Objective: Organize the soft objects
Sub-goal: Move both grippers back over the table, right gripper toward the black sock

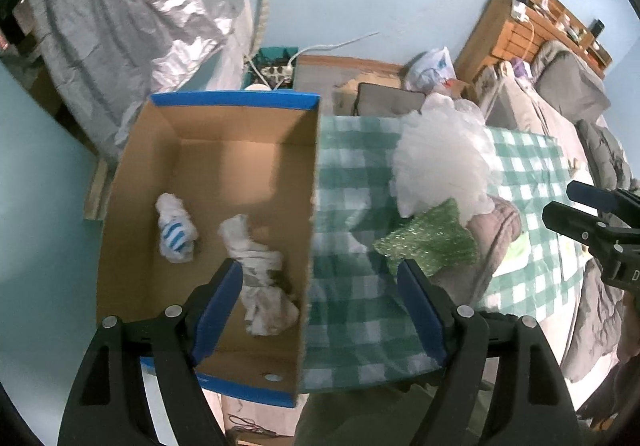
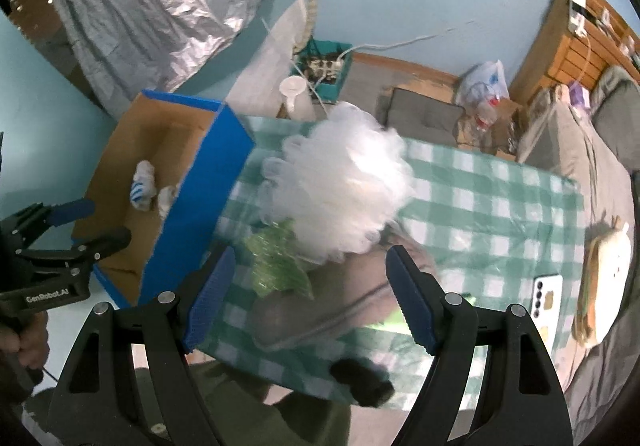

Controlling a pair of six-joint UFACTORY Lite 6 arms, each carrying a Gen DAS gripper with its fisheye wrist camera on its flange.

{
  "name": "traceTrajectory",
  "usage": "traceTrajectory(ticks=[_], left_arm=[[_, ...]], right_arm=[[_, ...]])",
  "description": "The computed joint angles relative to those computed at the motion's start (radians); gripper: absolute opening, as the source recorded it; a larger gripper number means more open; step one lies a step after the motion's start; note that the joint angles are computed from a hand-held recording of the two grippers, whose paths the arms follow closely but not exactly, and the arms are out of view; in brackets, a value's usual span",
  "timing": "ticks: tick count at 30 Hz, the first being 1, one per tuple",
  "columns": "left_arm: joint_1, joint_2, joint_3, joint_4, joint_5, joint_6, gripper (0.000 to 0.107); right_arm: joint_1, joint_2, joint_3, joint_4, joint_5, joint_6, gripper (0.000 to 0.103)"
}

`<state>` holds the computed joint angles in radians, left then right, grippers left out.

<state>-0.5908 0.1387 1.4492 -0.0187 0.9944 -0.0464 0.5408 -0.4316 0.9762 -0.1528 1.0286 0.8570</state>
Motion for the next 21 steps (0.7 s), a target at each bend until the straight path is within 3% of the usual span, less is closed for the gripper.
traceTrajectory(ticks=[21], left_arm=[[-0.193, 0.074, 0.01, 0.018, 0.006, -0.068, 0.082]], right_arm=[[-0.016, -0.394, -0.286, 0.012, 0.145, 0.085, 0.078]])
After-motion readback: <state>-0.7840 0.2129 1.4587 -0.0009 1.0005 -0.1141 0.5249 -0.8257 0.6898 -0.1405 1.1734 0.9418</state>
